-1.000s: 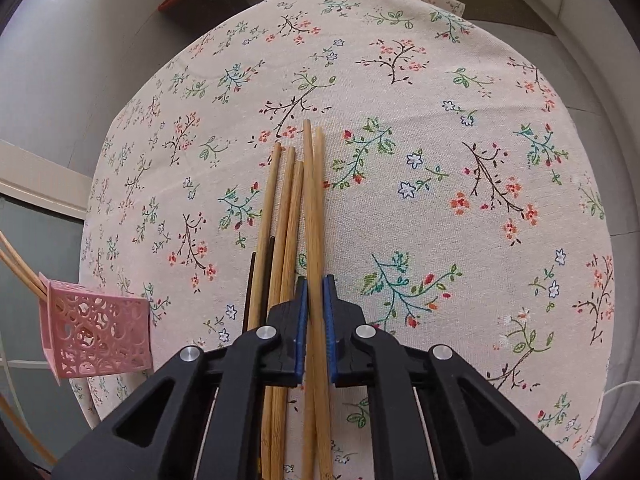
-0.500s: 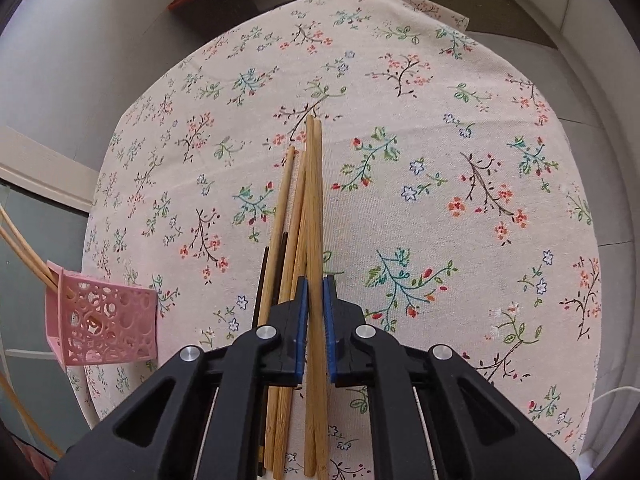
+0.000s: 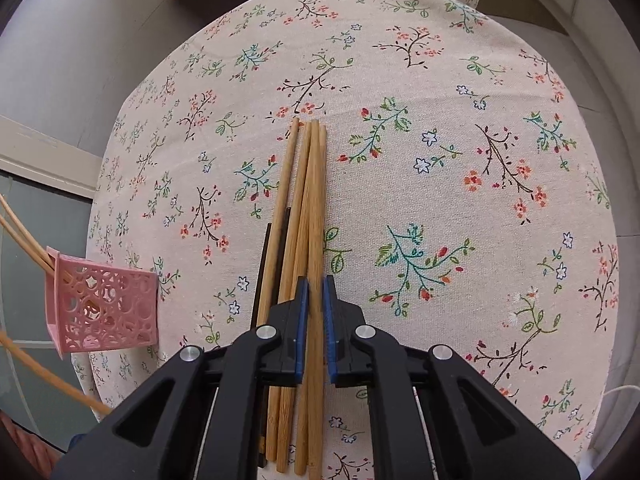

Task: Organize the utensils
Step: 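Carry both chopsticks upright to the pink holder and insert them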

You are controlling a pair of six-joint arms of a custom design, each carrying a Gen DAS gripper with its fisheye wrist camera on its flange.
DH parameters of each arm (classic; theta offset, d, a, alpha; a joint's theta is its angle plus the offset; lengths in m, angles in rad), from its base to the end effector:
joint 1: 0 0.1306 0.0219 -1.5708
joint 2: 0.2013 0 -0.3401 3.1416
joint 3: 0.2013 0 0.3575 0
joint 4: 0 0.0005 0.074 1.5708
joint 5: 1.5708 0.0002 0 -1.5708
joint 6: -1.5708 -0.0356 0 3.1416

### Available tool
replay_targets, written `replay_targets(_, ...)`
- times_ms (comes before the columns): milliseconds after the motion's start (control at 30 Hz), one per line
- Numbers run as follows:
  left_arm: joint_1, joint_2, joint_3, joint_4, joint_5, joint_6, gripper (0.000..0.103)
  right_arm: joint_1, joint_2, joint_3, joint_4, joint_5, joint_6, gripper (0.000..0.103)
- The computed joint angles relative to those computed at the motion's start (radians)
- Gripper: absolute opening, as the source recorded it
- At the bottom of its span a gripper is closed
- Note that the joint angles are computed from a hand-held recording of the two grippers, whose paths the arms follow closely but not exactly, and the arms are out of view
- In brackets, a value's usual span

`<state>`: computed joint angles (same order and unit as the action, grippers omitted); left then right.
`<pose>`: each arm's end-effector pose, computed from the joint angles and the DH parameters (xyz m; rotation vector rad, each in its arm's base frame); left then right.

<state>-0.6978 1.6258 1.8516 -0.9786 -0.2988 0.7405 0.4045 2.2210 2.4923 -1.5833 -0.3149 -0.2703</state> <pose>0.4165 -0.3363 0.4656 -0.2000 2.3067 -0.3981 0.5930 0.2653 0.3462 -0.2585 2.9382 0.5688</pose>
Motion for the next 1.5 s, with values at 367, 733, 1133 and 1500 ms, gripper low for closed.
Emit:
replay_targets(367, -0.014, -0.006, 0.004, 0.008, -0.032, -0.026, 0.006, -0.005, -0.16, -0.162, 0.133, 0.034, 0.019, 0.008)
replay_targets(733, -0.038, -0.056, 0.071, -0.052, -0.16, -0.128, 0.006, 0.02, -0.346, -0.305, 0.484, 0.159, 0.01, 0.008)
replay_targets(1133, -0.024, -0.022, 0.155, -0.223, -0.217, -0.155, 0.006, 0.059, -0.472, -0.437, 0.775, 0.2, 0.022, 0.008)
replay_targets(1500, 0.062, 0.047, 0.119, -0.27, -0.025, -0.123, 0.007, 0.131, -0.51, -0.502, 0.918, 0.129, 0.04, 0.008)
